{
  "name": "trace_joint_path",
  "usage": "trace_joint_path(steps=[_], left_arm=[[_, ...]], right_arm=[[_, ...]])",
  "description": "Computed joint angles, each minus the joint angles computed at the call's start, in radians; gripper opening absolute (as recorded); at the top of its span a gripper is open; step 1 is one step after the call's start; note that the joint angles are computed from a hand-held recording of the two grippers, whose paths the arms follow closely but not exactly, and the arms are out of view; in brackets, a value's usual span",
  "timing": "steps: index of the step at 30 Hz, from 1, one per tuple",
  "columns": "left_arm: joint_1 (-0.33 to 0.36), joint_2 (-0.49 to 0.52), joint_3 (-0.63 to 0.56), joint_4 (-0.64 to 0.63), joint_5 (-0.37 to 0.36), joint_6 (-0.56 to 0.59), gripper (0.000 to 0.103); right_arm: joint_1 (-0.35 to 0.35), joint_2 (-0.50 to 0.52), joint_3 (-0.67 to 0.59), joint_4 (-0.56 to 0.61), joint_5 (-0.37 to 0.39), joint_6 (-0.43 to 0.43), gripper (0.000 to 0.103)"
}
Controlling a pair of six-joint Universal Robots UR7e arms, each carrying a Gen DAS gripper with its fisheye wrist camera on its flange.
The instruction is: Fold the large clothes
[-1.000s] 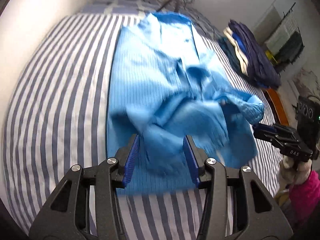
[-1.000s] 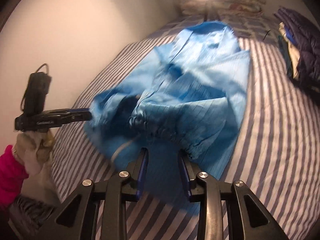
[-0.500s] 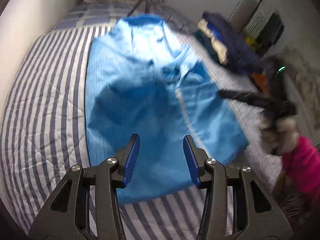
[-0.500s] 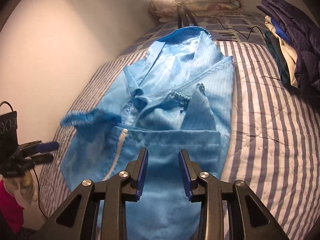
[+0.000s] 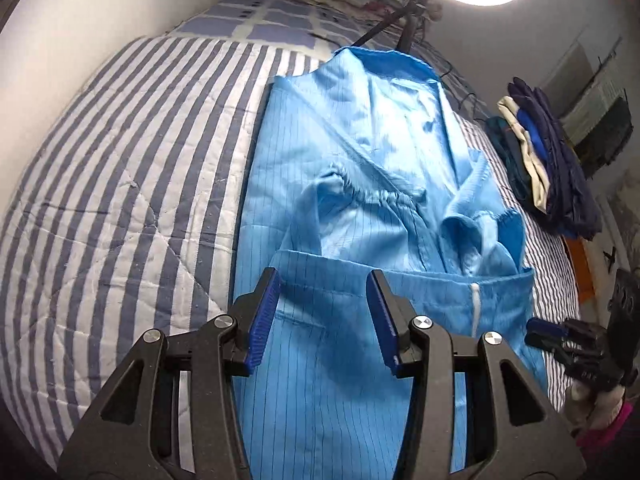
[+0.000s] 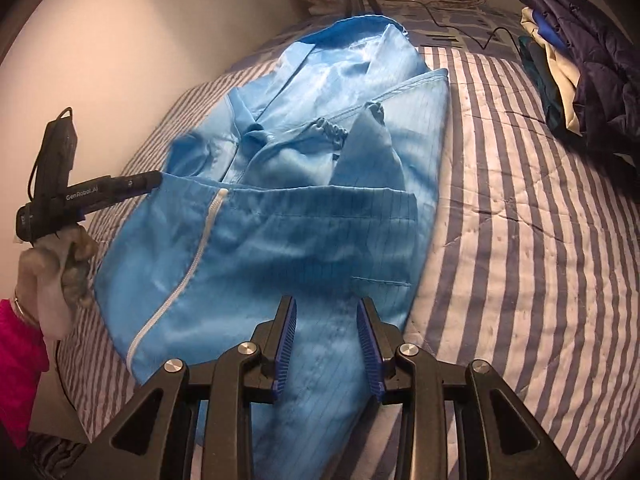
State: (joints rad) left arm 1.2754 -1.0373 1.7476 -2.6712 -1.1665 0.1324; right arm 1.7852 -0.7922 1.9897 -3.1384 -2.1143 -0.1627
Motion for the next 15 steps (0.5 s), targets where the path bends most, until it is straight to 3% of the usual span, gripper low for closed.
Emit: trace_joint_path(steps=[7,13,15], left_arm=[[-0.071,-0.166,0.113,0.013,0.000,0.031,0.046],[-0.178,-0.334,0.223,0.038,0.018,0.020,0.046],[-0.225,-0.401,0.259,0.048,0.027,-0.001,0.046]], right_arm=[[0.072,-0.036,0.027,-0.088,-0.065,-0.009,0.034],[0.223,-0.038,0.077,-0.296,-0.239,-0.079,0.056],[0.278,-0.051,0.101,-0.359,-0.280,-0.080,0.069]])
